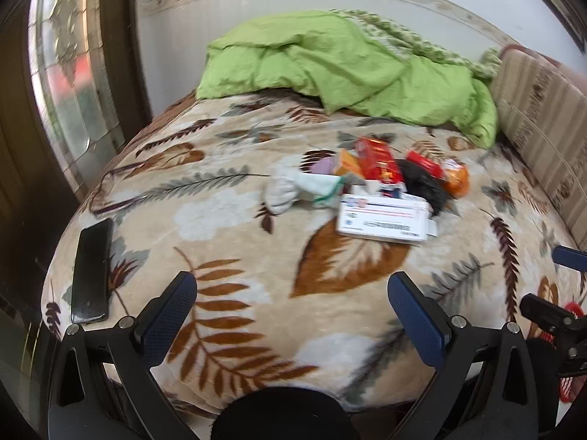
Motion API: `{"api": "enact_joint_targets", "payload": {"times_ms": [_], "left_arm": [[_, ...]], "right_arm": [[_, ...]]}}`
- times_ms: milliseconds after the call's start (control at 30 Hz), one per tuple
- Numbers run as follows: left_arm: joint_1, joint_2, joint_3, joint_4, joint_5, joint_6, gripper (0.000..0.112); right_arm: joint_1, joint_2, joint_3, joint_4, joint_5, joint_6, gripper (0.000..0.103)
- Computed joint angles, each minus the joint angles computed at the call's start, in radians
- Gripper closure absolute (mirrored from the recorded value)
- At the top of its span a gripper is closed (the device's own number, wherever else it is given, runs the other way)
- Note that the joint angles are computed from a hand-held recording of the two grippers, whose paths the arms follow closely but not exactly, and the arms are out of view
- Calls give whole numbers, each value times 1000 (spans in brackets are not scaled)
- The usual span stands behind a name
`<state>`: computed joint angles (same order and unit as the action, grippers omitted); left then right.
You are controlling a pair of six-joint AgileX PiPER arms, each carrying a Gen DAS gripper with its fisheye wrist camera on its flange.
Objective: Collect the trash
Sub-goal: 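Move the right tool to the white medicine box and close on it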
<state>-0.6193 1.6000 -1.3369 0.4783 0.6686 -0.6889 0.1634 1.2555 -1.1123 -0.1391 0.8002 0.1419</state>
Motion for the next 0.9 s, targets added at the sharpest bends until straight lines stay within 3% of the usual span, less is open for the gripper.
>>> {"api": "enact_joint_targets", "payload": {"times_ms": [167, 467, 600, 733, 833, 900], "left_arm": [[95, 46, -73, -141, 24, 129, 9], [194, 114, -143, -265, 36, 267, 9], [228, 142, -171, -324, 40, 319, 9], [263, 182, -218, -389, 59, 374, 9], [279, 210, -250, -426, 74, 398, 9], [284, 227, -273, -438, 82, 408, 9]], "right_arm": [[-44, 201, -161, 145, -14, -266, 1], [20, 585, -554, 84, 53, -396, 1], [30, 694, -672, 74, 95, -438, 5], [50, 752, -719, 17, 124, -460, 9], [64, 761, -694, -34, 122, -434, 25], [73, 736, -635, -80, 71, -389, 29]]}}
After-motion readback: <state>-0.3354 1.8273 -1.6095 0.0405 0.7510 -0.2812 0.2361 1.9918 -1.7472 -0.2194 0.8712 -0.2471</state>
